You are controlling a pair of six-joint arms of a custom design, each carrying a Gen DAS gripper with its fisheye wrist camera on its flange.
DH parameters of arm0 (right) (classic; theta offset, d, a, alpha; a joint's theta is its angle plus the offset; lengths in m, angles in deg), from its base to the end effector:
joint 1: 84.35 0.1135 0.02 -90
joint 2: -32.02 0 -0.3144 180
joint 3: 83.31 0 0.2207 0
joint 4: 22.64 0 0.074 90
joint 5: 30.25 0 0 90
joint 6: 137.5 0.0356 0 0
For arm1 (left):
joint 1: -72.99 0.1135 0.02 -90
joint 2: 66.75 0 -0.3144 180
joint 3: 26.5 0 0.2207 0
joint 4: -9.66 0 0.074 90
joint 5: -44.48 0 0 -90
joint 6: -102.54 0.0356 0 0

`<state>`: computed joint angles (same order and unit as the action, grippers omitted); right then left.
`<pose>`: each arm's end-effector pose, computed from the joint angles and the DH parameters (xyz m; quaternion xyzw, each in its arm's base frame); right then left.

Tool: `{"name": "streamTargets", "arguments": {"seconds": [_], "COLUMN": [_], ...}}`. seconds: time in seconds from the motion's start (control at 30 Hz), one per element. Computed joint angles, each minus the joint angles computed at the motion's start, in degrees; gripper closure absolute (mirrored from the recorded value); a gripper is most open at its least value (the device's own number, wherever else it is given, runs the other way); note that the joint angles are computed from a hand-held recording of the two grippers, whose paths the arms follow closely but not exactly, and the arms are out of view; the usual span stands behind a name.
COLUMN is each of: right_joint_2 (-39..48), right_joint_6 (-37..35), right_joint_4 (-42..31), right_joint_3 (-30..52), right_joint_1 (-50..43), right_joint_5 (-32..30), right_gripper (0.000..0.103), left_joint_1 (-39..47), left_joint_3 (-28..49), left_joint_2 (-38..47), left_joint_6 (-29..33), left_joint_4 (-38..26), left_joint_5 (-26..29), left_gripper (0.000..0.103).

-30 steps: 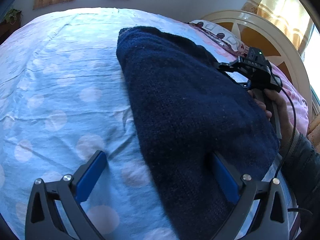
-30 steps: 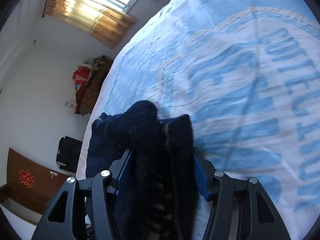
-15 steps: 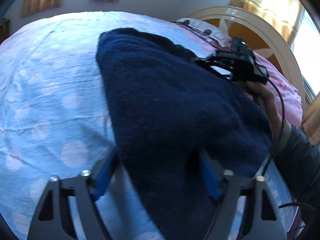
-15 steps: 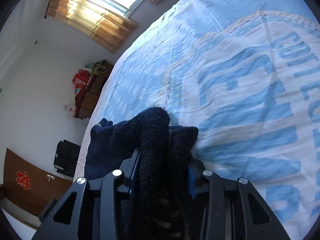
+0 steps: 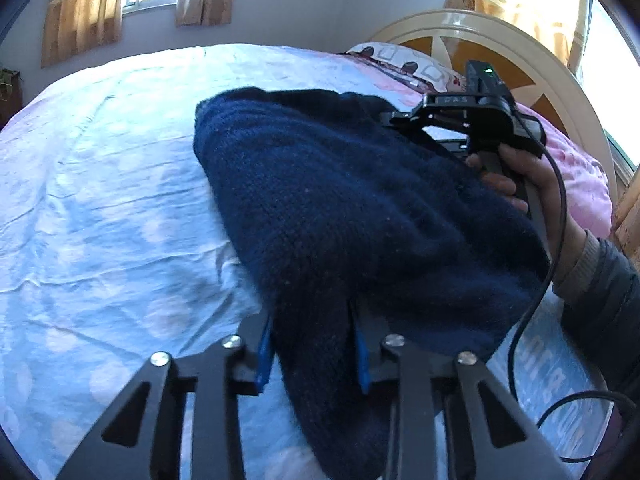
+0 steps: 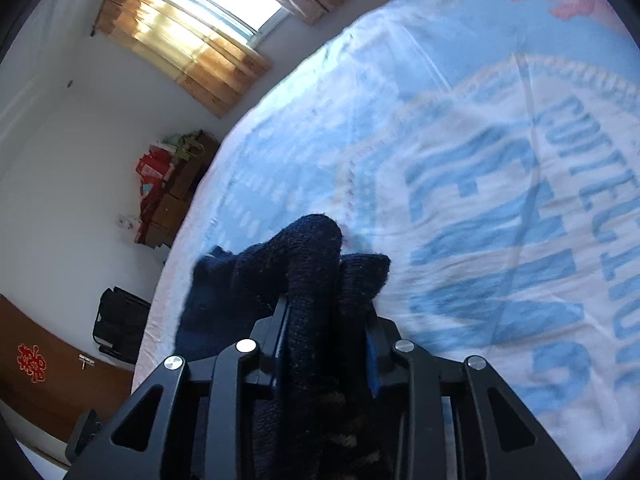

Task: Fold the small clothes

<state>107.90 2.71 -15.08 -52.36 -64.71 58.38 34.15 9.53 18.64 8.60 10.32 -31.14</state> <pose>0.1755 0.0635 0.1960 0.2312 0.8660 0.2626 0.3573 0.1581 -0.1386 0.1779 0.3205 0.8724 -0.2367 0.2831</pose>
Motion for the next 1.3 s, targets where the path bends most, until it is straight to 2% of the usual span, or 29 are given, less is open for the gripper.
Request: {"name": "streamTargets", "arguments": {"seconds": [0.13, 0.27, 0.4, 0.5, 0.67, 0.8, 0.87, 0.93, 1.03, 1.1, 1.13, 1.3], "right_joint_2": [-3.88, -4.11, -1.47, 0.46, 6.25, 10.28, 11.79, 13.48, 16.64, 19.73, 21.33, 29.93], "right_joint_6": [3.85, 7.47, 9.93, 12.48, 15.18, 16.06, 15.82, 15.99, 15.77, 15.27, 15.12, 13.49], "right_joint_4": [-5.56, -9.70, -11.40, -10.77, -10.60, -12.96, -13.64, -13.89, -13.85, -13.60, -13.23, -12.66], "right_joint_3": [2.80, 6.23, 9.98, 11.37, 15.41, 20.33, 22.32, 24.46, 28.37, 31.85, 33.52, 43.36], "right_joint_1": [5.88, 11.37, 17.19, 21.54, 26.93, 29.95, 30.93, 32.42, 34.42, 35.32, 35.66, 36.85], "right_joint_5": [5.42, 9.59, 13.26, 15.81, 17.71, 18.49, 18.49, 18.78, 18.81, 18.14, 17.59, 14.58], "right_gripper": [0.074, 0.074, 0.076, 0.085, 0.086, 0.086, 0.087, 0.087, 0.087, 0.087, 0.087, 0.087], "left_joint_1": [2.11, 5.39, 9.24, 16.06, 26.20, 37.61, 46.25, 51.71, 64.57, 72.19, 72.92, 74.58], "left_joint_3": [0.52, 0.66, 0.10, 0.44, 1.27, 2.82, 4.13, 5.29, 8.33, 10.87, 11.26, 13.05], "left_joint_2": [-4.03, -9.69, -17.19, -22.01, -26.51, -29.96, -30.19, -30.37, -28.26, -26.74, -27.12, -30.62], "left_joint_6": [1.12, 4.51, 7.65, 12.34, 20.44, 30.48, 38.78, 44.02, 58.21, 66.25, 67.05, 63.38], "left_joint_4": [-4.48, -10.67, -17.19, -23.42, -31.73, -40.59, -46.40, -50.65, -60.66, -66.66, -67.72, -68.42], "left_joint_5": [1.53, 3.81, 5.36, 8.90, 14.11, 19.87, 24.15, 26.41, 30.95, 32.12, 33.15, 33.07], "left_gripper": [0.077, 0.079, 0.079, 0.080, 0.081, 0.081, 0.081, 0.081, 0.081, 0.082, 0.082, 0.082]}}
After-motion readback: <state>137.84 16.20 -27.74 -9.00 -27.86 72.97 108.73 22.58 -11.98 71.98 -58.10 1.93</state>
